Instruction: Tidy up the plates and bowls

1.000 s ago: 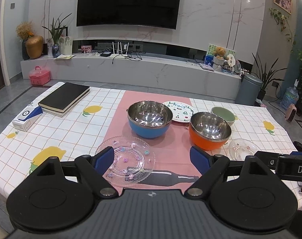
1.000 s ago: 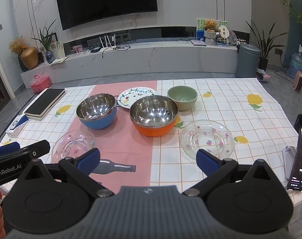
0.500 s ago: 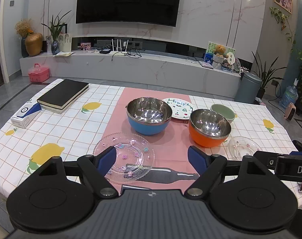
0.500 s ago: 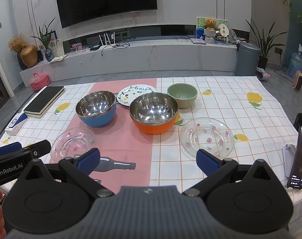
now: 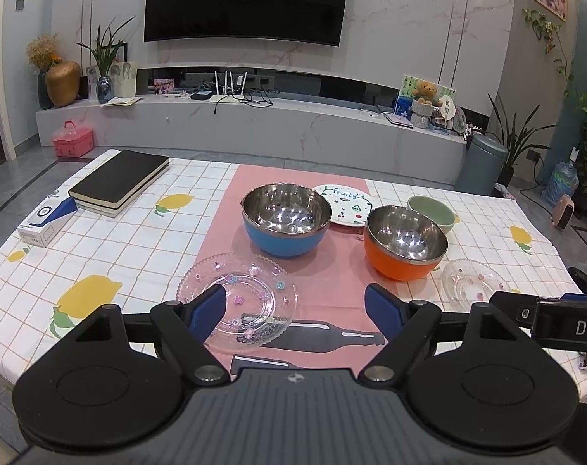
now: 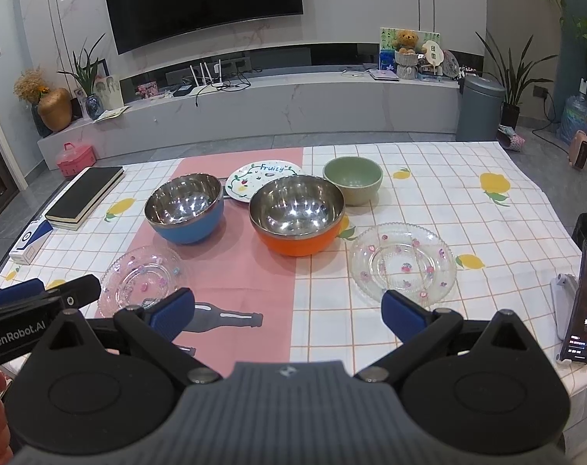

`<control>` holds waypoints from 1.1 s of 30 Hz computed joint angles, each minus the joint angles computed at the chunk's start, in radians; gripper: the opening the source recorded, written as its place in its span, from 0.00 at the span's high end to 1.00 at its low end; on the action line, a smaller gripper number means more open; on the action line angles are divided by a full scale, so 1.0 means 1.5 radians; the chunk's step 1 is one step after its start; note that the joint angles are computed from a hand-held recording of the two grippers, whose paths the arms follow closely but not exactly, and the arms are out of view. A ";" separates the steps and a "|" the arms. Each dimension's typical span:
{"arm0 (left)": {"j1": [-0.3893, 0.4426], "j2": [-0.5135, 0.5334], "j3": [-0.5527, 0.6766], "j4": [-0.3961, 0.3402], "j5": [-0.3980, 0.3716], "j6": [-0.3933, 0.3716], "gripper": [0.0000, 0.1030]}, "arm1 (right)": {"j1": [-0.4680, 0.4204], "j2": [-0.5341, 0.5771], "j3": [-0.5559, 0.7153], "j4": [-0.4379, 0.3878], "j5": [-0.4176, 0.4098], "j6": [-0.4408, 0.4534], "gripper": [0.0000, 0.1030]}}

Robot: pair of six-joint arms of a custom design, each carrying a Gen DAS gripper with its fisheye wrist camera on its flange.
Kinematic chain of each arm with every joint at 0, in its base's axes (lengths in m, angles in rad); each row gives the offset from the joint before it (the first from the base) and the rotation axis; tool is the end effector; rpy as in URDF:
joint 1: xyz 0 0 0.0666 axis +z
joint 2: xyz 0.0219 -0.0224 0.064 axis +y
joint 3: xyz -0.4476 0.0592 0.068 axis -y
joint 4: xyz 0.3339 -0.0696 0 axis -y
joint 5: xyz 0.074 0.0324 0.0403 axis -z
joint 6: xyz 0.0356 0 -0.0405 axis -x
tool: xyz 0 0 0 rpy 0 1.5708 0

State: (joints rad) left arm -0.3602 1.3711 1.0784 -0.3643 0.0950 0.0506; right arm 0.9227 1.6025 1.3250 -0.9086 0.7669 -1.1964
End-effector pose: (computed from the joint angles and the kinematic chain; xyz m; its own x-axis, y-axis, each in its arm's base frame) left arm 0.3786 -0.1466 0.4195 -0.5921 0.1692 -0.7879 0.3917 0.9149 -0.0979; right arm 0.2991 0.3535 0.3919 -0.5926 0.3275 -0.7359 0.3683 0.9227 0.1141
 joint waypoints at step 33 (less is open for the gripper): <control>0.010 0.017 0.009 -0.016 0.014 -0.005 0.08 | -0.012 0.016 0.008 0.017 -0.019 0.026 0.03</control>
State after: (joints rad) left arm -0.3453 1.3964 1.0926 -0.3882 0.1154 0.0434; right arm 0.9046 1.6269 1.3370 -0.8836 0.7383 -1.1575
